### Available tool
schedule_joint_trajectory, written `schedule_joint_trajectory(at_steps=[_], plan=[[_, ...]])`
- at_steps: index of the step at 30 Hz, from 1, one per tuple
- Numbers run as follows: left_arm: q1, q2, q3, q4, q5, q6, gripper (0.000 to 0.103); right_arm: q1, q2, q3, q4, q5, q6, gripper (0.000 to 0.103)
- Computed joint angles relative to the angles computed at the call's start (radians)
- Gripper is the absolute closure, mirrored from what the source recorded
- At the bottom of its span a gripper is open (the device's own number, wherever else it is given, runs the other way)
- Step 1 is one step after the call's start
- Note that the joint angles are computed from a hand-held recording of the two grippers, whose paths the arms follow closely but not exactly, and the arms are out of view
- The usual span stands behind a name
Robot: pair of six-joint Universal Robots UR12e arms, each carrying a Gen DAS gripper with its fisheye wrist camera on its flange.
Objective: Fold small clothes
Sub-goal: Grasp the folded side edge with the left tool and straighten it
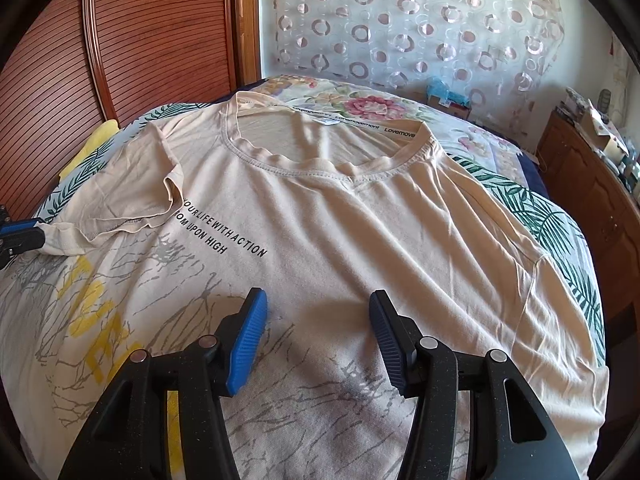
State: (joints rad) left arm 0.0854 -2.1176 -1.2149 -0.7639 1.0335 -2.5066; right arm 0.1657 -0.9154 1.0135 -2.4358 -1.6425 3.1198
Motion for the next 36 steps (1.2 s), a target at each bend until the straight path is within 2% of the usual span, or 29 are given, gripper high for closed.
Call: schedule_joint_trajectory(at_steps=[6, 10, 12, 14, 17, 20, 25, 27, 30, 32, 36], plan=[[0.008, 0.025, -0.035, -0.048, -0.045, 0.051, 0.096, 0.000, 0.000, 0.000, -0.001, 0.000, 0.000, 0.048], [0.016, 0.041, -0.059, -0.056, -0.067, 0.052, 0.091, 0.000, 0.000, 0.000, -0.002, 0.000, 0.001, 0.048], [0.020, 0.045, -0.065, -0.053, -0.079, 0.044, 0.085, 0.000, 0.000, 0.000, -0.002, -0.001, 0.000, 0.048], [0.024, 0.047, -0.067, -0.049, -0.095, 0.032, 0.066, 0.000, 0.000, 0.001, -0.002, 0.000, 0.000, 0.048], [0.031, 0.045, -0.066, -0.025, -0.119, 0.012, 0.055, 0.000, 0.000, 0.002, -0.003, -0.001, 0.000, 0.048], [0.026, 0.031, -0.050, 0.007, -0.080, -0.038, 0.040, 0.000, 0.000, 0.001, -0.003, -0.001, 0.000, 0.048], [0.015, -0.020, 0.026, -0.050, -0.018, -0.104, 0.022, 0.000, 0.000, 0.001, -0.003, -0.001, 0.001, 0.048], [0.012, -0.038, 0.046, -0.065, 0.002, -0.116, 0.022, 0.000, 0.000, 0.001, -0.003, -0.001, 0.001, 0.048], [0.001, -0.061, 0.075, -0.090, 0.069, -0.113, 0.021, 0.000, 0.000, 0.001, -0.003, -0.001, 0.001, 0.047], [0.001, -0.064, 0.080, -0.092, 0.060, -0.110, 0.021, 0.000, 0.000, 0.001, -0.004, -0.001, 0.001, 0.047], [-0.009, -0.064, 0.076, -0.077, 0.111, -0.084, 0.018, 0.000, 0.000, 0.003, -0.007, -0.004, -0.001, 0.047]])
